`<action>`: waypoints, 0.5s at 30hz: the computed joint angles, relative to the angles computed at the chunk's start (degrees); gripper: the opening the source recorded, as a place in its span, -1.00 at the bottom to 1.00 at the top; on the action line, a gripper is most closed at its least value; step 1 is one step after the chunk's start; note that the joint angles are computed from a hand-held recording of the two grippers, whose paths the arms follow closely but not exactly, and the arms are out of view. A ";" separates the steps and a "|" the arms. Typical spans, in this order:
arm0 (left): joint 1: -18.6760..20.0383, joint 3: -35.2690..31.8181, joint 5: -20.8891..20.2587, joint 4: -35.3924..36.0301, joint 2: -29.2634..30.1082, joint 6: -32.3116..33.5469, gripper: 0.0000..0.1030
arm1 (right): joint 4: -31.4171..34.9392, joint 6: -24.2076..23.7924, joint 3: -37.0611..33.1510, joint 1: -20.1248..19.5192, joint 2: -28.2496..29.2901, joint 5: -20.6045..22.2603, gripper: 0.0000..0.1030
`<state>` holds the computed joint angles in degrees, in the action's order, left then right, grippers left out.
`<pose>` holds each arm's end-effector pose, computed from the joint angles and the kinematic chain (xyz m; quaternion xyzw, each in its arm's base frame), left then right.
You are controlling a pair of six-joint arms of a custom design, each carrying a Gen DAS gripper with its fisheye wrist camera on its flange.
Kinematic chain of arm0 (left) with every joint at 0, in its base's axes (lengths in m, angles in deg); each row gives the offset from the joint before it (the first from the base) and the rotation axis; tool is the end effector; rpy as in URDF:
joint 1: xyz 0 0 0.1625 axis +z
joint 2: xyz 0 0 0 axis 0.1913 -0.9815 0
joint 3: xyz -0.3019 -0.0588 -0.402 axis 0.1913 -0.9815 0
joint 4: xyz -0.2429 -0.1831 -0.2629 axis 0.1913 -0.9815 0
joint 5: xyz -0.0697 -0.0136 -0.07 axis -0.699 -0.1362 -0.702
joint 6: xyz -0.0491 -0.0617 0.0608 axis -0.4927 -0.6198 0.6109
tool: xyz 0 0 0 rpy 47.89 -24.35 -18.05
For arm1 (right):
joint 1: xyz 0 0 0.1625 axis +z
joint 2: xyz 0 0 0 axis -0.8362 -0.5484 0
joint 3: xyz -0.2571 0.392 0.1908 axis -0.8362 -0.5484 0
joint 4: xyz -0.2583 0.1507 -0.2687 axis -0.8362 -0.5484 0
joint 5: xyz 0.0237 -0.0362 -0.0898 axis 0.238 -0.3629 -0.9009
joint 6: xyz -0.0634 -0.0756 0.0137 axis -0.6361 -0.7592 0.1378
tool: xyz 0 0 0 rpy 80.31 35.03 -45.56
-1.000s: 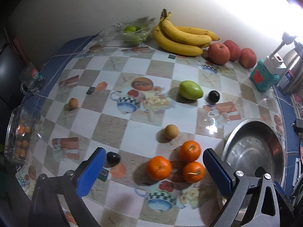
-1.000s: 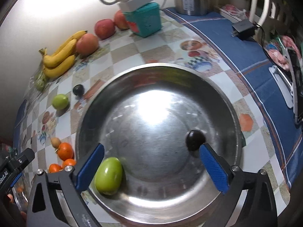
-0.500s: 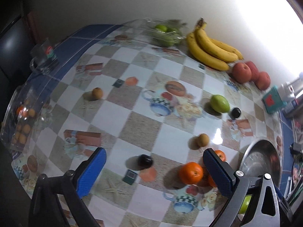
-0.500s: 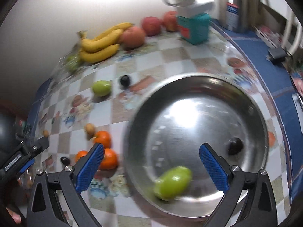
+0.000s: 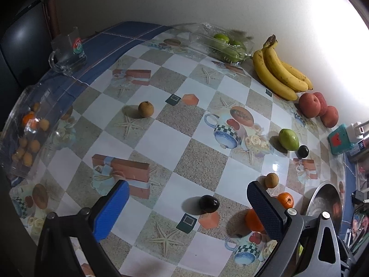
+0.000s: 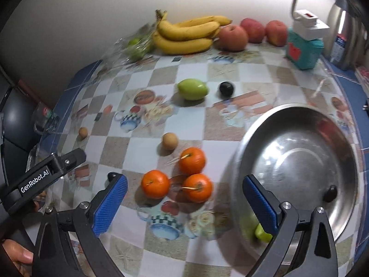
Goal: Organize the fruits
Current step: 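Move both tools back toward the oranges and the black round fruit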
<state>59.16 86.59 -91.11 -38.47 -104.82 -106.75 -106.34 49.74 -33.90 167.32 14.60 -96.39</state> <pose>-0.0530 -0.7893 0.3678 -0.2602 0.8317 -0.3447 0.3489 0.4220 -0.8637 -0.0080 0.2404 -0.9428 0.1034 0.2063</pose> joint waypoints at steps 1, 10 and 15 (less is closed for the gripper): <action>0.19 -0.16 -0.48 0.57 0.10 -0.40 1.00 | 0.22 0.01 -0.27 -0.01 0.18 0.11 0.94; 1.01 0.00 -3.54 -1.42 0.42 0.27 1.00 | 3.11 0.76 -1.77 -0.55 0.82 1.03 0.67; 1.23 -1.07 -5.41 -0.03 0.97 1.02 1.00 | 4.37 0.82 -2.13 -0.74 0.89 1.46 0.61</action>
